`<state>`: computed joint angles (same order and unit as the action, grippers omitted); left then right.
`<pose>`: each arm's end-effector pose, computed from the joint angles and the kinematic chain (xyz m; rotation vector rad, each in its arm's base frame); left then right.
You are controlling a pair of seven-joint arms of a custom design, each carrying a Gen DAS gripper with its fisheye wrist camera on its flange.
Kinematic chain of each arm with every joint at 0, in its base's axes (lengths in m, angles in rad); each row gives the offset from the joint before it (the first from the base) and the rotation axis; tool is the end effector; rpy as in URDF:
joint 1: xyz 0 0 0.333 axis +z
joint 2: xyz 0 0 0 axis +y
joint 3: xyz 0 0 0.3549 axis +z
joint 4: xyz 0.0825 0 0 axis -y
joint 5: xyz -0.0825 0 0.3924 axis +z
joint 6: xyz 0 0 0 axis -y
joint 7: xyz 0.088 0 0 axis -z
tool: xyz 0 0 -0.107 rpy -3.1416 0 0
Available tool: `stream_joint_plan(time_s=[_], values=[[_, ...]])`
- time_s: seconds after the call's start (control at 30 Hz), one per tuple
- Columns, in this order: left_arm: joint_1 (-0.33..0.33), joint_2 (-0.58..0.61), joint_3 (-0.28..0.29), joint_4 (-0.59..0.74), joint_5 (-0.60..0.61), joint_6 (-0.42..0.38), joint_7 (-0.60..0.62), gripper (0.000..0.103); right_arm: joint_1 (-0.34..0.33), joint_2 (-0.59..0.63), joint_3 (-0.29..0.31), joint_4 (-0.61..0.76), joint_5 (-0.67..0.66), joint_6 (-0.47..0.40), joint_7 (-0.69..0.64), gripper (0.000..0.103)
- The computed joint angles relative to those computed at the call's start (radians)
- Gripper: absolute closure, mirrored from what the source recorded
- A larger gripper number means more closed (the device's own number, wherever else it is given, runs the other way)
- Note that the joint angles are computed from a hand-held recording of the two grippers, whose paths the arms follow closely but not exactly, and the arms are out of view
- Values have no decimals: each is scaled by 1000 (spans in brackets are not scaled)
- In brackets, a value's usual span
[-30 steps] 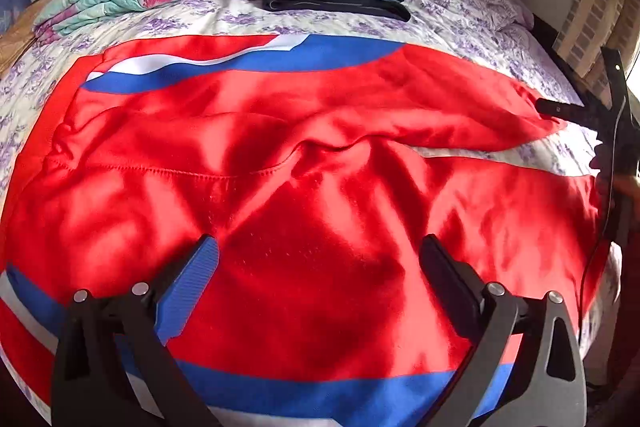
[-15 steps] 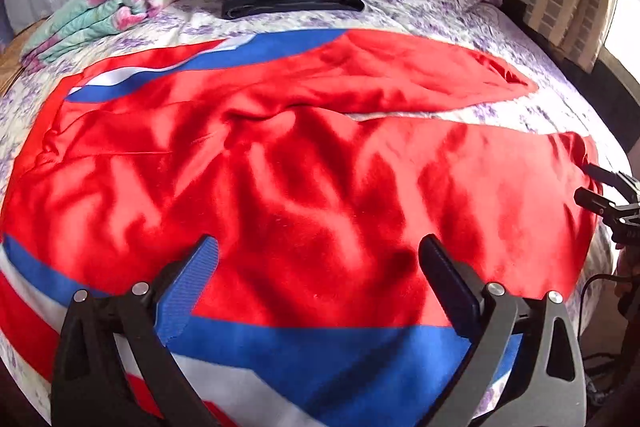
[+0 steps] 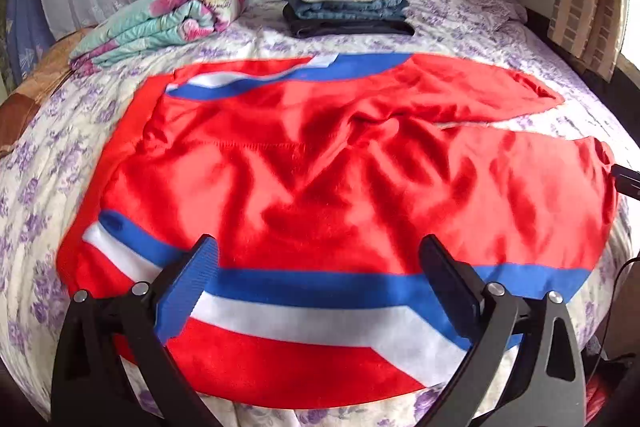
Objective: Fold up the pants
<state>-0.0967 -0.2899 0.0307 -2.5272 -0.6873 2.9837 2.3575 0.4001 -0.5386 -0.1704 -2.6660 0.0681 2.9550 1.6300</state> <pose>0.4665 0.0145 0.4872 -1.5900 1.9654 -0.8216 0.3976 0.0804 0.5312 -1.7500 1.5914 -0.4806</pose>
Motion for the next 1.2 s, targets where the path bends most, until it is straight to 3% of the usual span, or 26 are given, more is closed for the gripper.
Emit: stream_joint_plan(time_s=[0.07,0.17,0.27,0.33,0.4,0.57,0.67,0.7,0.77,0.8,0.87,0.93,1.0,1.2], values=[[-24,-2,34,33,-37,13,43,5,57,9,-54,25,34,37,-33,3],[-26,40,86,129,-102,-22,90,5,208,41,-171,84,98,73,-137,3],[64,142,71,245,-90,-28,11,5,245,98,-177,140,122,75,-191,3],[134,230,69,351,-63,-108,-102,5,292,132,-199,172,165,59,-238,3],[182,319,78,470,-114,-237,-136,5,322,163,-208,199,209,35,-275,3],[297,511,41,710,-161,-532,-222,6,309,257,-174,293,276,-28,-341,3],[367,553,-21,751,-274,-607,-145,12,309,335,-172,390,335,-56,-413,3],[388,559,-41,753,-309,-614,-112,19,317,368,-181,432,373,-69,-455,3],[430,571,-72,758,-363,-641,-82,57,341,443,-213,536,509,-126,-588,3],[453,584,-84,772,-395,-673,-67,69,336,487,-219,594,565,-162,-638,3],[492,603,-99,790,-448,-731,-45,79,302,583,-216,719,640,-256,-687,3],[512,612,-108,801,-480,-764,-27,83,255,678,-201,839,684,-329,-696,3],[508,603,-111,792,-481,-746,-11,83,204,771,-181,962,693,-420,-693,5],[513,613,-112,803,-498,-760,-7,84,110,976,-115,1226,556,-574,-726,20]])
